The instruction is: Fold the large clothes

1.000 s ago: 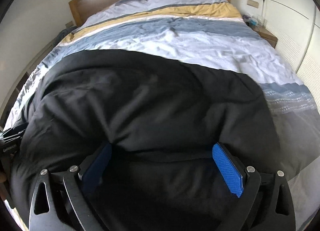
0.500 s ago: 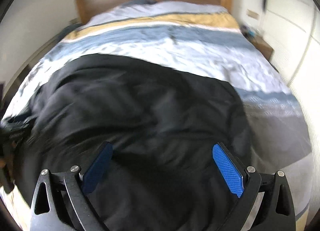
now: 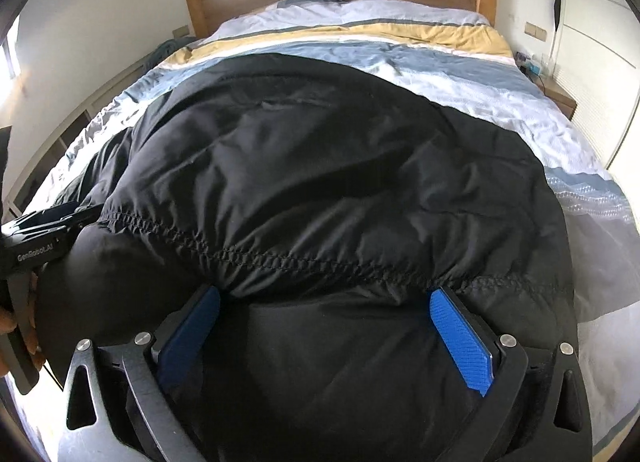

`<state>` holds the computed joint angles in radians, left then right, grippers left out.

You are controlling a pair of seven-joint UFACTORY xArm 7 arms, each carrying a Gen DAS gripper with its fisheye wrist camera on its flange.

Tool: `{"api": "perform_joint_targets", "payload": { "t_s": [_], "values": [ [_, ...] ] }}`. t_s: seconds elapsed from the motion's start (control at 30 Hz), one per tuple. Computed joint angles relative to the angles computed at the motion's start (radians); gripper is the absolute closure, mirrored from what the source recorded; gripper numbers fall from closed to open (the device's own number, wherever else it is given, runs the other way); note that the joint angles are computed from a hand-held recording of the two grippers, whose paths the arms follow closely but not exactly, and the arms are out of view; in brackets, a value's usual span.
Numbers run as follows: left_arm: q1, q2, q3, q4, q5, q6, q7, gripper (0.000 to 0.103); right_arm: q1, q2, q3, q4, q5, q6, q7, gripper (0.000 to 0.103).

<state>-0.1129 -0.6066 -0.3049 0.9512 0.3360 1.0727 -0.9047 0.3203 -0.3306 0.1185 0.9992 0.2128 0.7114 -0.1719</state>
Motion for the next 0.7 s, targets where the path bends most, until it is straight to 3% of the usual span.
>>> {"api": "perform_joint_targets", "payload": {
  "t_s": [0.7],
  "values": [
    [-0.01, 0.003, -0.022, -0.021, 0.029, 0.004, -0.038, 0.017, -0.021, 0.019, -0.025, 0.004, 0.01, 0.006, -0.082, 0.001]
  ]
}}
